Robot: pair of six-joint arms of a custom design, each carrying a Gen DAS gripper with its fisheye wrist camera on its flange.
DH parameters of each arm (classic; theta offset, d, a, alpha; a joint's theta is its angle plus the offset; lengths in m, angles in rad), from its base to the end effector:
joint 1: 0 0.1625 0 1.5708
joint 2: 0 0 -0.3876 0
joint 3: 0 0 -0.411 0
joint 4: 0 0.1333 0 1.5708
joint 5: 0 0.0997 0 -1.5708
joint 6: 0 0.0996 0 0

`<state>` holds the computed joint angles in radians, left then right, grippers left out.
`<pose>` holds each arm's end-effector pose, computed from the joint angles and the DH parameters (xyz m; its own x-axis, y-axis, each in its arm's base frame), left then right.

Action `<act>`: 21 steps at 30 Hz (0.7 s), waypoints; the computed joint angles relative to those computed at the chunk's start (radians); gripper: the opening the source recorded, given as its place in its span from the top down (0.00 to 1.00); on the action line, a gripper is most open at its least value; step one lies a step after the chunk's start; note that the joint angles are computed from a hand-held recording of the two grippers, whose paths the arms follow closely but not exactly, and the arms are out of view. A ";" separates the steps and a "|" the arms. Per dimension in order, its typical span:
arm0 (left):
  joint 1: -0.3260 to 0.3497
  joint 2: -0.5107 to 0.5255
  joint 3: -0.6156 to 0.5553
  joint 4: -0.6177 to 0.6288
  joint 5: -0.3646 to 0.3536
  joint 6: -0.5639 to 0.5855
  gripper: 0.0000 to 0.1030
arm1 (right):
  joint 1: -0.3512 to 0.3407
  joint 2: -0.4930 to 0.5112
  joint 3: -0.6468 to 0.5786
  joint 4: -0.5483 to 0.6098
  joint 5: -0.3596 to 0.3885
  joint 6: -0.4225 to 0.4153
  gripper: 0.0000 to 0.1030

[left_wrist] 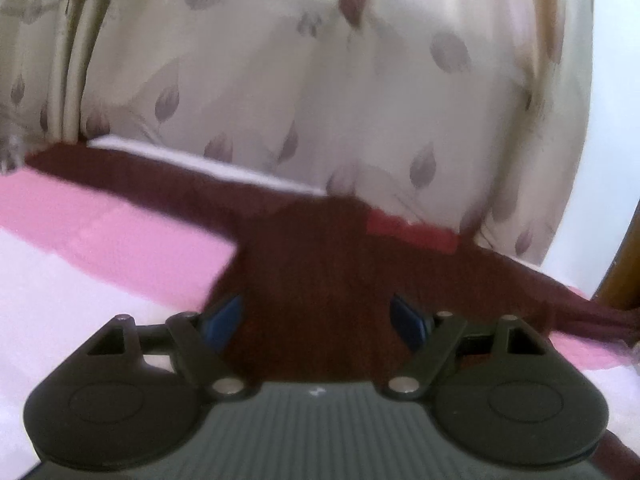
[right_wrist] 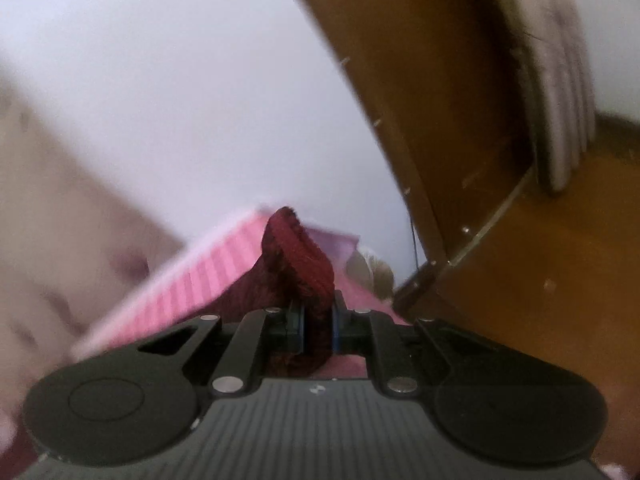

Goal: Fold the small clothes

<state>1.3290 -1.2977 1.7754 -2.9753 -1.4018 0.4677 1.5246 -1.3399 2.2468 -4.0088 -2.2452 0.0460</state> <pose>0.0001 -0.6262 0.3676 -0.8182 0.3569 -0.4507 0.5743 0.4728 -0.6683 0.0515 -0.4265 0.3126 -0.7506 0.6605 -0.0212 0.0364 0.0093 -0.9993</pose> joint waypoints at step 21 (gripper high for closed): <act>0.119 0.060 -0.079 0.020 -0.179 -0.235 0.21 | 0.368 0.541 -0.770 0.361 0.187 -0.177 0.84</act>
<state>1.4481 -1.2380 1.6964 -2.9551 -1.5808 0.2326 1.8924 -0.7987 1.4772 -3.6476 -2.0578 -0.1308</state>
